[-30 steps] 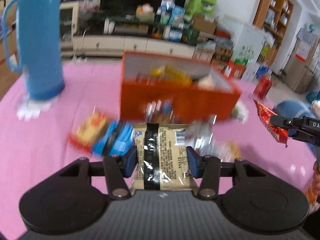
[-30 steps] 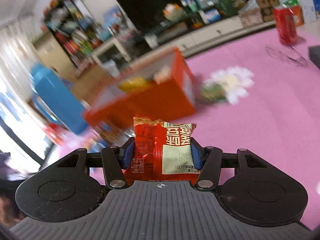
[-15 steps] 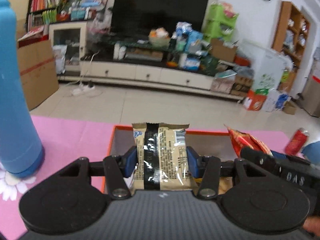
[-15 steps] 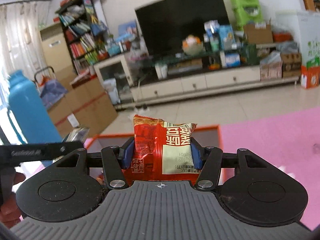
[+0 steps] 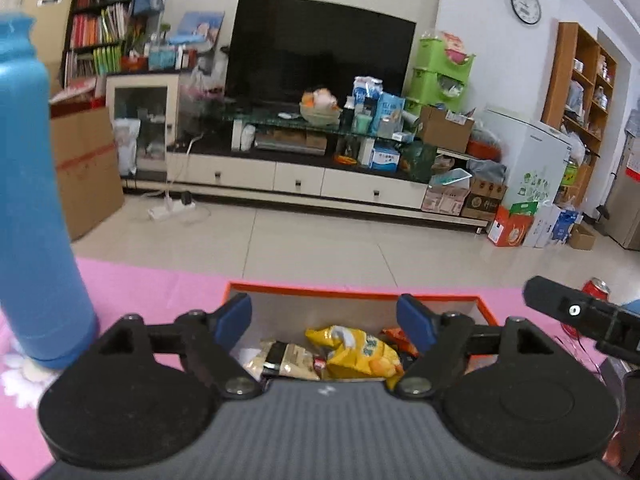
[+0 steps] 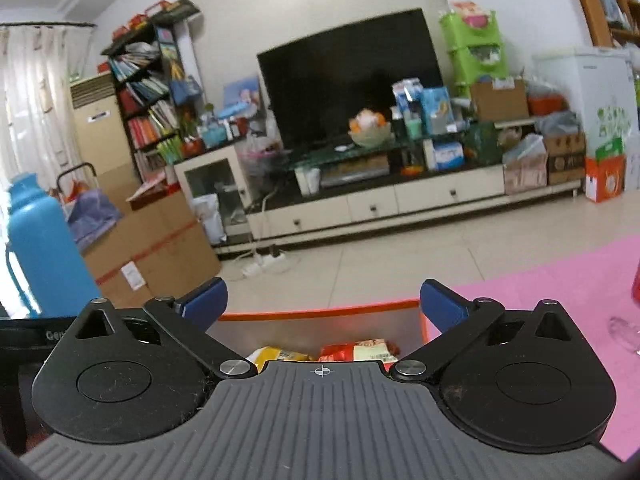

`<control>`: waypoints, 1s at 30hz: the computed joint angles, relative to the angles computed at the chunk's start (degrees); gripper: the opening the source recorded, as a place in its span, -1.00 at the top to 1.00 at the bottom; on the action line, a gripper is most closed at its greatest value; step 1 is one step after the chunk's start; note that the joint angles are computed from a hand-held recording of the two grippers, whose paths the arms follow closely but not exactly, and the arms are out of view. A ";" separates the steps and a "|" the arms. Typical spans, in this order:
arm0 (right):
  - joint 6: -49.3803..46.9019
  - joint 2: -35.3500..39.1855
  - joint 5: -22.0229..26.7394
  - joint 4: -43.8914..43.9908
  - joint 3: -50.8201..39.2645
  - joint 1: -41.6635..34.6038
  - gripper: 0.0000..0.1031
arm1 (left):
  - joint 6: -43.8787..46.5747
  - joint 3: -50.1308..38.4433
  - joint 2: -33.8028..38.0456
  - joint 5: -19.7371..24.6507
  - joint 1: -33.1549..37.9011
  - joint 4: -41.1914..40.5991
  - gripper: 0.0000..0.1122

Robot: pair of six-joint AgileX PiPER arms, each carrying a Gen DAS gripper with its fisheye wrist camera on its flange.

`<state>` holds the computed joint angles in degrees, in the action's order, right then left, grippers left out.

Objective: Organize snacks
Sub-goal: 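Carry both snacks over the orange box and open both grippers, then withdraw both tools from the box toward the remaining snacks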

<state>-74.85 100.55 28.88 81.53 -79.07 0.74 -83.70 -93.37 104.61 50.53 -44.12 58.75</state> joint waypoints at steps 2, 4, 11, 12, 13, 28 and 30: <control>-2.63 -4.01 2.45 2.17 4.61 -2.47 -0.81 | -2.22 3.65 -2.62 4.03 -4.15 2.39 -0.58; -3.90 -7.56 4.94 2.79 9.46 -5.16 -0.81 | -6.31 9.86 -5.48 9.03 -9.68 5.66 -0.83; -1.74 -16.29 16.36 -6.65 27.85 -19.14 -0.81 | -13.87 23.72 -8.76 13.02 -23.01 -3.95 -0.82; 0.84 -15.92 18.65 -9.11 28.83 -20.91 -0.81 | -13.27 24.06 -7.95 12.88 -24.47 -5.91 -0.82; 2.69 -15.48 20.88 -10.77 29.73 -22.63 -0.81 | -13.03 24.27 -7.15 12.87 -25.90 -7.19 -0.82; 5.39 -11.06 21.80 -15.54 28.78 -26.52 -0.81 | -4.66 18.96 -2.37 -2.02 -14.81 -7.15 -0.82; 5.85 -10.99 21.82 -15.71 28.50 -26.35 -0.81 | -1.75 16.73 -0.35 -6.90 -10.86 -9.70 -0.82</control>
